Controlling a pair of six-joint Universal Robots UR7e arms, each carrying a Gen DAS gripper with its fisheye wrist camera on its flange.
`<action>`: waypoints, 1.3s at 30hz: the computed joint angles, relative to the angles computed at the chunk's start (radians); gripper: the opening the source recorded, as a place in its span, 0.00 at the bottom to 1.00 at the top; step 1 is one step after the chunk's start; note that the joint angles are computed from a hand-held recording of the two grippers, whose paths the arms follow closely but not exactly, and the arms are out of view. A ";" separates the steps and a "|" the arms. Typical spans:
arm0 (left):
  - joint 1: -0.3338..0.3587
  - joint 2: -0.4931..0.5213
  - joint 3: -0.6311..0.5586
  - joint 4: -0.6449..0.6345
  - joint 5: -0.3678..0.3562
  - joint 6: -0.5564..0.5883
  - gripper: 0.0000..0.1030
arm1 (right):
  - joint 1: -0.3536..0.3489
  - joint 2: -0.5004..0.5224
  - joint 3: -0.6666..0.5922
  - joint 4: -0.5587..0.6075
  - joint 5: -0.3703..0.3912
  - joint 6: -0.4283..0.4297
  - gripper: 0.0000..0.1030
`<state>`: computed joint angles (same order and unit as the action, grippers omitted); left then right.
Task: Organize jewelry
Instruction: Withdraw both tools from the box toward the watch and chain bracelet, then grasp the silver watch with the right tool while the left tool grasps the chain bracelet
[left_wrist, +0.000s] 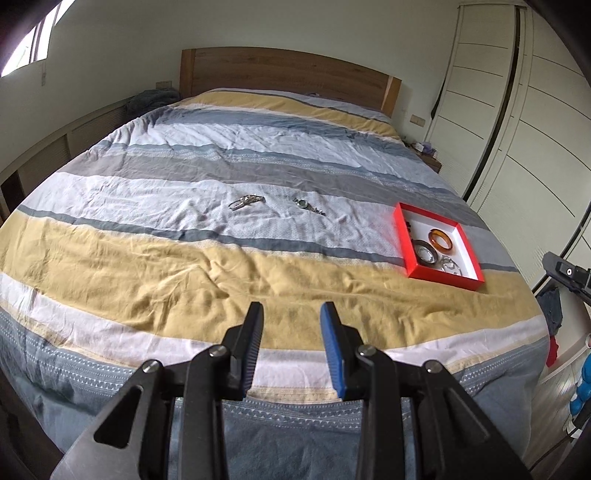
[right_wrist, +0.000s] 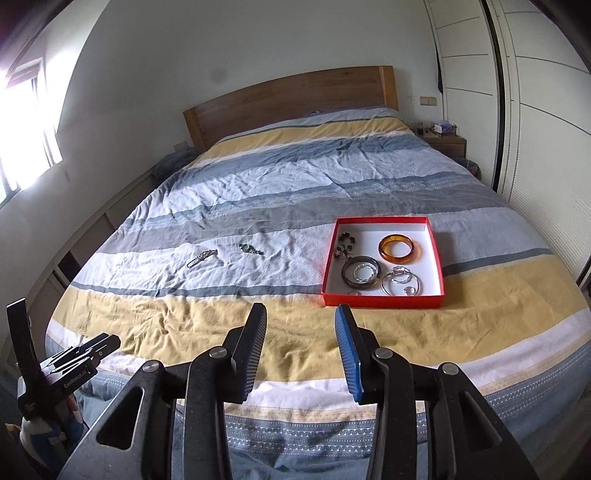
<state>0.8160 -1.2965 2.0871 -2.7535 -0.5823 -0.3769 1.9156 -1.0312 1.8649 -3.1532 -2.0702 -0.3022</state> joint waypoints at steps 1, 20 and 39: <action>-0.001 -0.011 0.009 0.002 0.008 -0.010 0.29 | 0.006 -0.001 0.004 -0.002 -0.003 -0.004 0.38; 0.082 -0.105 0.032 0.046 -0.033 -0.078 0.36 | 0.018 0.074 -0.067 0.107 0.010 -0.052 0.39; 0.387 0.334 -0.611 0.034 -0.277 0.455 0.36 | -0.056 0.581 -0.833 0.580 0.100 -0.217 0.39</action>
<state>1.2027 -0.9630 1.4763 -2.7197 -0.8593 0.0782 1.8596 -0.4503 1.0321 -2.5734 -1.9700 -0.5188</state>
